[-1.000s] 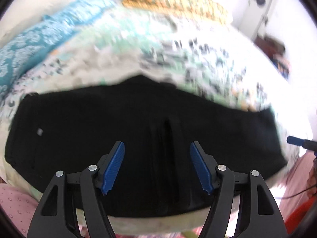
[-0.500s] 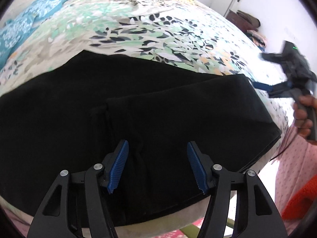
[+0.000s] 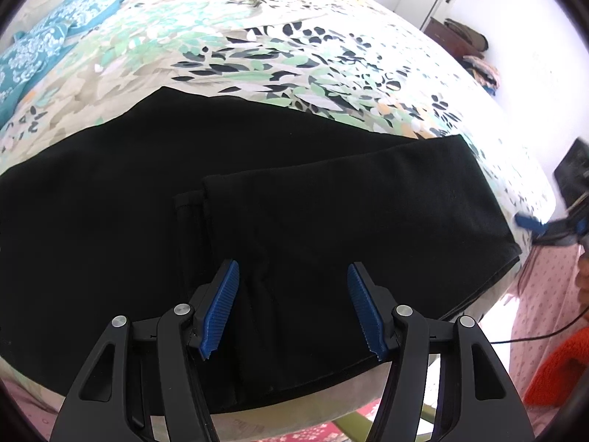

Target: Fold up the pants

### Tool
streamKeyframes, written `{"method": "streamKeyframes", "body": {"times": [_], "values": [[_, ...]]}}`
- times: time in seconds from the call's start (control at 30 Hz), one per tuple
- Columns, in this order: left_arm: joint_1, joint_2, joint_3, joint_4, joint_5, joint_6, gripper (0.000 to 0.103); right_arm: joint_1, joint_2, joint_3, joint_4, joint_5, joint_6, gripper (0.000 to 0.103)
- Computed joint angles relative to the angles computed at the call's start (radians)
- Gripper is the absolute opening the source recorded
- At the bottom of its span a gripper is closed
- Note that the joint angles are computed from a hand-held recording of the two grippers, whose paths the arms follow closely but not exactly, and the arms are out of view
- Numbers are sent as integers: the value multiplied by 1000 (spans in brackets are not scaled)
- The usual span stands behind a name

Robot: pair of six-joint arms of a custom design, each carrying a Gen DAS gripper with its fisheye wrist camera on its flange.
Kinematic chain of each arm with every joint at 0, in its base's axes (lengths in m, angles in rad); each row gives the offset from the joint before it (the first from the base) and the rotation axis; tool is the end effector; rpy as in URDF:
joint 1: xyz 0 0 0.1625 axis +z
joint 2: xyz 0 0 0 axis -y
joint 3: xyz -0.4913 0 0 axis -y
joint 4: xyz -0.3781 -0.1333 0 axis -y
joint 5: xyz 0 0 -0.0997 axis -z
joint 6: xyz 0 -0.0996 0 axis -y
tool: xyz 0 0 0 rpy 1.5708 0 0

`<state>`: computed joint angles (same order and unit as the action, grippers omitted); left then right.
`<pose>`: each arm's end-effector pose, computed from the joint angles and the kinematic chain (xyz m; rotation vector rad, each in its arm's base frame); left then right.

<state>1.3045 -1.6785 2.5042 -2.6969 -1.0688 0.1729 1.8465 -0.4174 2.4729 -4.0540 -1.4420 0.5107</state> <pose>0.0894 -0.3609 0.3191 0.4721 2.5824 -0.4280 0.2507 -0.3496 -0.0214 0.2912 2.8039 -0.4958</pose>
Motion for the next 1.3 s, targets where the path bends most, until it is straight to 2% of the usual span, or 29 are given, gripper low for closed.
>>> {"method": "streamKeyframes", "body": {"times": [0.1, 0.2, 0.27, 0.33, 0.47, 0.63, 0.83, 0.93, 1.03, 1.17, 1.23, 1.3], "values": [[6, 5, -7, -1, -9, -13, 65, 24, -10, -31, 93, -45, -26, 94], [-4, 1, -4, 1, -2, -22, 66, 45, 0, -61, 238, -160, -53, 94], [-23, -24, 4, -2, 32, -38, 76, 84, -1, -72, 223, -203, -64, 94], [-25, -47, 8, -24, 50, -46, 80, 116, -15, -83, 219, -227, -97, 94], [-12, -55, -5, -60, 90, -67, 81, 178, -20, -104, 206, -342, -166, 94], [-17, -48, -3, -84, 159, -69, 81, 200, -30, -110, 232, -386, -214, 94], [-32, -41, 8, -102, 201, -66, 81, 206, -31, -119, 271, -411, -242, 94], [-31, -35, 9, -106, 216, -70, 81, 226, -29, -126, 287, -453, -268, 94], [-26, -35, 5, -107, 223, -81, 81, 283, -30, -157, 348, -589, -292, 94], [-3, -33, -9, -110, 213, -106, 82, 398, -3, -241, 491, -914, -339, 94], [6, -36, -15, -107, 205, -117, 82, 435, 21, -273, 517, -1027, -379, 94], [8, -40, -16, -111, 203, -124, 82, 459, 43, -290, 501, -1103, -425, 96]]}}
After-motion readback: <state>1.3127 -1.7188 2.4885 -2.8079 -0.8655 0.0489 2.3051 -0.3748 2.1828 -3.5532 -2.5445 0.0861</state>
